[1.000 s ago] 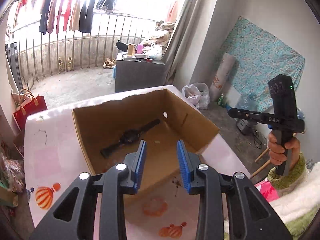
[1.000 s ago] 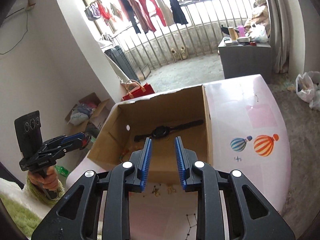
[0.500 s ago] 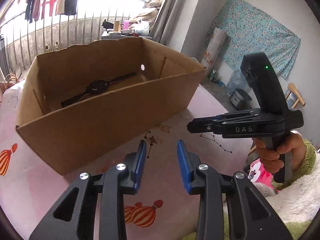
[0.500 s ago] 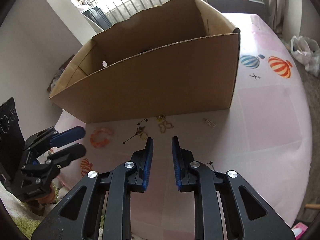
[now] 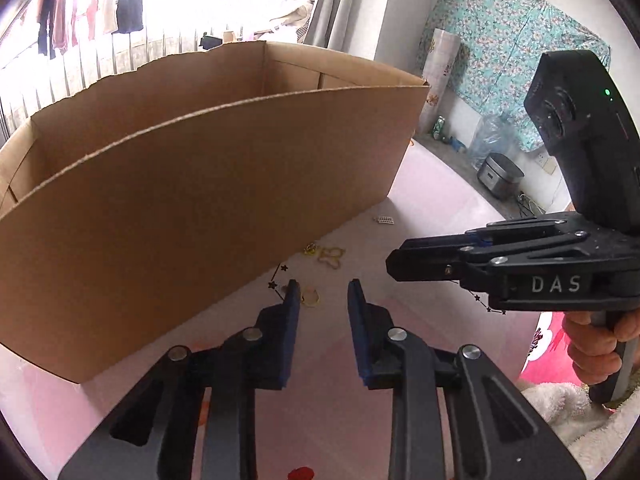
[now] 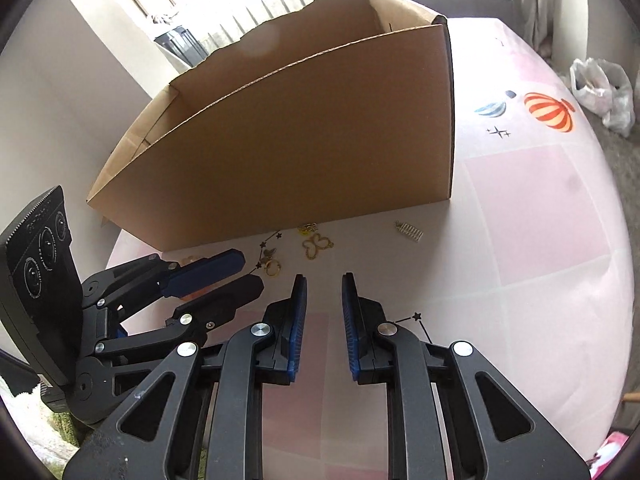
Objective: Organize jewelry
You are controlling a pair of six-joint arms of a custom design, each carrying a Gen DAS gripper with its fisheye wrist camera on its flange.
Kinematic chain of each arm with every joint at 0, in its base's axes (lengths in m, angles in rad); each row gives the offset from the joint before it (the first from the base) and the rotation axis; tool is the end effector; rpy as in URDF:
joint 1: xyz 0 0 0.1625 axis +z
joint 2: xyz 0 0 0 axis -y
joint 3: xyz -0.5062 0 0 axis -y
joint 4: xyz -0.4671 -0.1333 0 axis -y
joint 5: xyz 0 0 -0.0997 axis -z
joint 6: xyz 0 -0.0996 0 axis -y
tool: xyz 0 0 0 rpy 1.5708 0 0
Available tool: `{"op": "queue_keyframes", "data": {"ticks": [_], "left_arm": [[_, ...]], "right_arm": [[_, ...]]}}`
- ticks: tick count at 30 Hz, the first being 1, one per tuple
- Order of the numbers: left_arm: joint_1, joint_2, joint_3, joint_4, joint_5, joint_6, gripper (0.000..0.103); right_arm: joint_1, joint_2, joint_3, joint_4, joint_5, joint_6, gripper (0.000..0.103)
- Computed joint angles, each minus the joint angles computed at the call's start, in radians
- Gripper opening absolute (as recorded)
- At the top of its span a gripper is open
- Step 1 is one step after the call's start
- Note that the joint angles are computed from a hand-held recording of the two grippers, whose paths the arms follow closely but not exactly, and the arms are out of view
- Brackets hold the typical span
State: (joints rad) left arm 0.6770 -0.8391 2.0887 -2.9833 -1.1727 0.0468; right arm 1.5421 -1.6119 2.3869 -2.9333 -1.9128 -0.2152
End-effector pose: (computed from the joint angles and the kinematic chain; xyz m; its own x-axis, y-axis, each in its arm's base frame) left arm -0.3592 -0.5092 0.0215 -0.5898 0.7073 -0.3897 0.7976 0.5857 -0.1441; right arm 0.0870 -0.4506 0.3186 -0.9199 0.0303 0.3911 -0.1766 0.8582 -0.4819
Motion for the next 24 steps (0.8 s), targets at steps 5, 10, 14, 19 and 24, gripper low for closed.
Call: {"op": "queue_keyframes", "data": {"ticks": [5, 10, 14, 19, 24], "left_arm": [[-0.002, 0.019, -0.016, 0.034, 0.025, -0.026, 0.020], [-0.002, 0.045, -0.028, 0.018, 0.049, -0.024, 0.019], [-0.003, 0.059, -0.034, 0.007, 0.060, -0.018, 0.019], [-0.013, 0.065, -0.043, 0.025, 0.089, -0.007, 0.017], [-0.030, 0.075, -0.045, 0.031, 0.136, 0.010, 0.012]], "right_arm": [[-0.025, -0.014, 0.005, 0.010, 0.033, -0.001, 0.017], [-0.055, -0.042, 0.015, 0.027, 0.066, -0.015, 0.017], [-0.070, -0.050, 0.018, 0.033, 0.074, -0.018, 0.017], [-0.068, -0.048, 0.016, 0.023, 0.067, -0.017, 0.017], [-0.063, -0.051, 0.021, 0.009, 0.064, -0.016, 0.017]]}}
